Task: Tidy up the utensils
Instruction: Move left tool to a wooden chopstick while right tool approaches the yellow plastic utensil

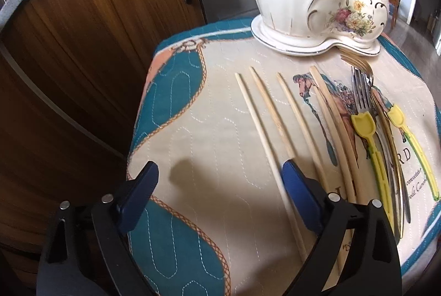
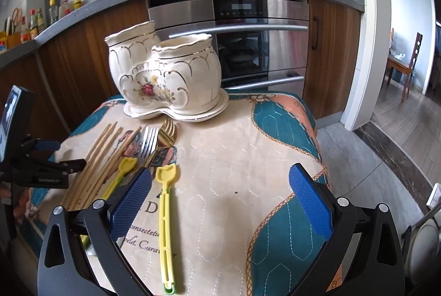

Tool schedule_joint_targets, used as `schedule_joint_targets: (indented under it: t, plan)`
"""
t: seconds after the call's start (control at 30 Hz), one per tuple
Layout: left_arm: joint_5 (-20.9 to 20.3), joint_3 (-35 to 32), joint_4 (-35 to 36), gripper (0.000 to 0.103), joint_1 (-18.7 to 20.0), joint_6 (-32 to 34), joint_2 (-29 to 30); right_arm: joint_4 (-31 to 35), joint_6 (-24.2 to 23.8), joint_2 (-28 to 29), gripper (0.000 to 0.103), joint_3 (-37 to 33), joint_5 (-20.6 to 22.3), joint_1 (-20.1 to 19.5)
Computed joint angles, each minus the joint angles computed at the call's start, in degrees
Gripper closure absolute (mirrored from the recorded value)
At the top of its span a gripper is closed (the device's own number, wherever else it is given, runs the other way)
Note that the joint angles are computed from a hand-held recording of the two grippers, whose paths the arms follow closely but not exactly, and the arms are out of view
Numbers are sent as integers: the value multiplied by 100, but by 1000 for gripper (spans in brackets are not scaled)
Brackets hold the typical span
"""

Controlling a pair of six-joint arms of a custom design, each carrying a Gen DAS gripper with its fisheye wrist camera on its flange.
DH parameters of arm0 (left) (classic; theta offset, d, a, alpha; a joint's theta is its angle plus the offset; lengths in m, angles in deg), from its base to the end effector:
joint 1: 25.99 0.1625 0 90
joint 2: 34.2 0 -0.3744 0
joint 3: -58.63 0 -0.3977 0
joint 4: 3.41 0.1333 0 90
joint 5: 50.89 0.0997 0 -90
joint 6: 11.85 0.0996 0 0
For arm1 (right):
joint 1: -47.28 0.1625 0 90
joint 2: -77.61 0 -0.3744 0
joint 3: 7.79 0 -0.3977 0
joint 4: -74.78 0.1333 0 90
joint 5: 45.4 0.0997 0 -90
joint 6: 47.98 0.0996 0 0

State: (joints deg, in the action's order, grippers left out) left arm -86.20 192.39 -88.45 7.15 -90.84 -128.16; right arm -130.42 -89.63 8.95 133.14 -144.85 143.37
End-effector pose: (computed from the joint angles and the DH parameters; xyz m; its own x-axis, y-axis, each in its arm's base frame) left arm -0.1422 -0.3491 0.1704 -0.5521 -0.2286 -0.8018 0.2757 0.8576 -0.4343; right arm 0.1584 -0.3826 0.1284 -0.6902 -0.4790 0.5425 -0.7178 0.5484 -0.4290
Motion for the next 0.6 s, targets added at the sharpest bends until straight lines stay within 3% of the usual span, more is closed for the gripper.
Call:
schedule_joint_targets:
  t: [0.17, 0.27, 0.33, 0.43, 0.6]
  plan:
    - [-244, -62, -340, 13, 216, 442, -71, 484, 102, -450, 4, 147, 366, -108]
    - [-273, 110, -935, 13, 456, 831, -299, 886, 148, -775, 4, 207, 414, -66]
    - [-293, 207, -1129, 12, 469, 960, -382, 888, -156, -835, 4, 255, 292, 8]
    - [23, 278, -872, 9, 287, 1001, -268, 788, -545, -740, 4, 232, -29, 113]
    - [303, 250, -465, 9, 122, 709, -56, 1511, -662, -723, 6, 25, -245, 268]
